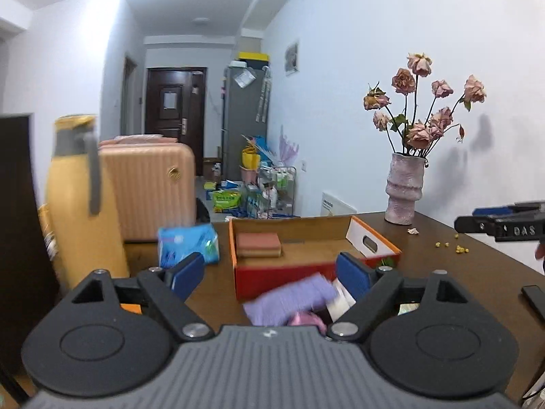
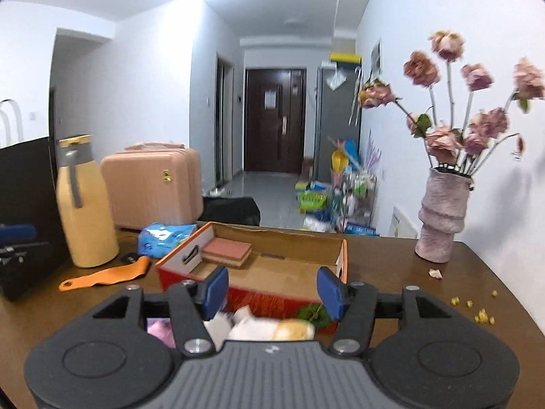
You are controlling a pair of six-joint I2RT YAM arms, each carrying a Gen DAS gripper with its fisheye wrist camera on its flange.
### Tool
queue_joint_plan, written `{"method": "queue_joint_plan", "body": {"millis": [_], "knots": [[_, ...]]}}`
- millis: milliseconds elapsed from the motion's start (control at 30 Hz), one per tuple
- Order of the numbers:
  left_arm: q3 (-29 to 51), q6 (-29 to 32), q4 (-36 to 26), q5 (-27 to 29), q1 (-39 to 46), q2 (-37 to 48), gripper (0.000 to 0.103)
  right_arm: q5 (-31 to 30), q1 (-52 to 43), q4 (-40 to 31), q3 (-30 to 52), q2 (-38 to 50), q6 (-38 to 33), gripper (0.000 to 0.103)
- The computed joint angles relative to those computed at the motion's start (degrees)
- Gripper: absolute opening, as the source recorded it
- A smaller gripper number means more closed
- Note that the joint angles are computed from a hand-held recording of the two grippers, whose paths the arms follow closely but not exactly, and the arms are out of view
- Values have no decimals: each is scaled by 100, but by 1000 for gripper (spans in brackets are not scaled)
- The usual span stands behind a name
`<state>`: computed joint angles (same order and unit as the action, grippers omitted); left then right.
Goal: Organize soft objects
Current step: 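Withdraw the right tool from the box back toward the pile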
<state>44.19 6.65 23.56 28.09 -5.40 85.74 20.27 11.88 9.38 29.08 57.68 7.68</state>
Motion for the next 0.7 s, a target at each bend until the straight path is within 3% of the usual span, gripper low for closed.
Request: {"method": "queue_joint_plan", "body": {"millis": [133,233,267,300,367,433,500,533,700], "knots": [[-1758,-240,1359,-525,72,-857,96,1832,1655,338,-1259,-1011,485,62],[-2763,-301,1866,-863,90,-1417,97,4113,3484,867,-2021,-863,851,72],[-3028,-326,1894,-1055,35,-1602,97,4855,4006,867,-2071,-422,1377,73],[-3300,-380,2002,-1207,-12,-1749,97,5262,4364,313,-1976,-108,2232,73],[-3734,-256,2191,-1158,69,-1903,97,5396,4791,-543,-1854,361,3687,73],[-4004,9,2270,-1193,34,-1956,97,5378,5083,-763,-1828,795,4372,73],[-4214,195,2530,-1360,-119,-1824,97,5475,5414,-1486,-1571,1442,5468,73],[-4239,232,2551,-1417,-210,-1756,98,5417,5492,-1653,-1510,1580,5769,73],[-4161,317,2674,-1488,-535,-1261,98,5051,5584,-1074,-1587,2071,5905,73]]}}
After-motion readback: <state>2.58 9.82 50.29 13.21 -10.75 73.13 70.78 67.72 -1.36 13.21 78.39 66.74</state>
